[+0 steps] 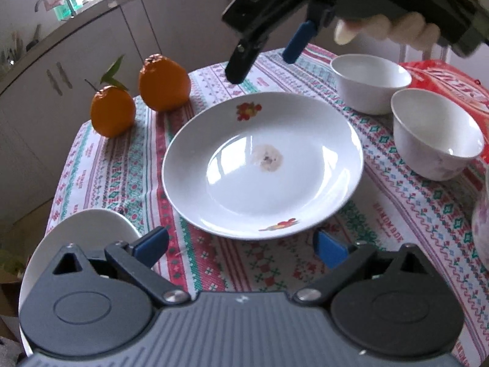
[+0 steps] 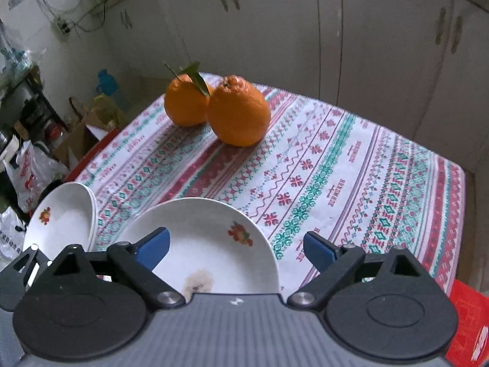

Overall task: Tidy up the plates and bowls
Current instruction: 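Move the right gripper to the brown-stained white plate and grasp its rim, then lift the stained plate off the cloth with the right gripper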

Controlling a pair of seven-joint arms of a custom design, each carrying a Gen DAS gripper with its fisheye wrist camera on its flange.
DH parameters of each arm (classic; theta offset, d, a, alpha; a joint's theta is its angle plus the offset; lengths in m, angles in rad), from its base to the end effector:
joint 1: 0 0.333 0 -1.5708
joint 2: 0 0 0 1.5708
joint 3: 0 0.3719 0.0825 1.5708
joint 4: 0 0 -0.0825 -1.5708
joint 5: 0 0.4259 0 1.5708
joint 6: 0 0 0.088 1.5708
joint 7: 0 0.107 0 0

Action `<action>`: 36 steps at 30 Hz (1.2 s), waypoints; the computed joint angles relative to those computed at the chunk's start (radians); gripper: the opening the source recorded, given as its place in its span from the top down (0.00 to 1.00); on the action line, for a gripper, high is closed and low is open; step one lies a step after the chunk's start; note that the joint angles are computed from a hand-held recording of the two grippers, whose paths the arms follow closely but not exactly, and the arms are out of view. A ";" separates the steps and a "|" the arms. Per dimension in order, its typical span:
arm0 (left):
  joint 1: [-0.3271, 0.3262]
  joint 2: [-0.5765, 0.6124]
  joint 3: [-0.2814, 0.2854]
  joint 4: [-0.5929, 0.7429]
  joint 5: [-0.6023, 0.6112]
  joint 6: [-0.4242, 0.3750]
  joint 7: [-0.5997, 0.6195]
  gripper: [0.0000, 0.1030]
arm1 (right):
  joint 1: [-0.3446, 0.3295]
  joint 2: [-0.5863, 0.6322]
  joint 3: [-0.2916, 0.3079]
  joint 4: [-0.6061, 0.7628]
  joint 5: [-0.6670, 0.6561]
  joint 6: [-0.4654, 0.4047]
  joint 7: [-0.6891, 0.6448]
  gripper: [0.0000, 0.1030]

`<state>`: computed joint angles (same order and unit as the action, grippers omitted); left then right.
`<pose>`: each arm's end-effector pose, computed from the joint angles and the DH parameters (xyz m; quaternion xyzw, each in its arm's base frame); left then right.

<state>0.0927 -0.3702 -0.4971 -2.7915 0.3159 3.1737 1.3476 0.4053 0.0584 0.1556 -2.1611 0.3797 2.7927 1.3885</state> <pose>0.3783 -0.1927 0.3995 -0.4625 0.8128 -0.2306 0.2688 0.5375 0.3159 0.4634 -0.8003 0.5188 -0.0594 0.2947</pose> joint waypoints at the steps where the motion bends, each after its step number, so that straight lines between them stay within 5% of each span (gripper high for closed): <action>1: 0.018 0.003 -0.019 0.007 0.004 -0.011 -0.006 0.04 | -0.005 0.014 0.001 0.018 0.024 -0.023 -0.027 0.10; 3: 0.048 0.008 -0.047 0.016 0.022 -0.013 -0.017 0.04 | -0.015 0.040 0.004 0.048 0.055 -0.060 -0.061 0.17; 9: -0.008 0.047 0.013 0.040 0.030 -0.033 -0.017 0.04 | -0.029 0.091 0.007 0.101 0.060 -0.140 -0.089 0.33; 16: -0.075 0.081 0.089 0.055 0.029 -0.037 -0.003 0.03 | -0.046 0.121 0.013 0.124 0.077 -0.178 -0.102 0.36; 20: -0.215 0.103 0.223 0.064 -0.044 -0.052 0.071 0.04 | -0.056 0.125 0.018 0.131 0.103 -0.199 -0.125 0.37; 24: -0.296 0.115 0.297 0.065 -0.117 -0.048 0.137 0.04 | -0.068 0.126 0.024 0.137 0.155 -0.228 -0.170 0.38; 36: -0.433 0.128 0.409 0.068 -0.321 -0.048 0.318 0.04 | -0.090 0.141 0.024 0.157 0.281 -0.274 -0.252 0.37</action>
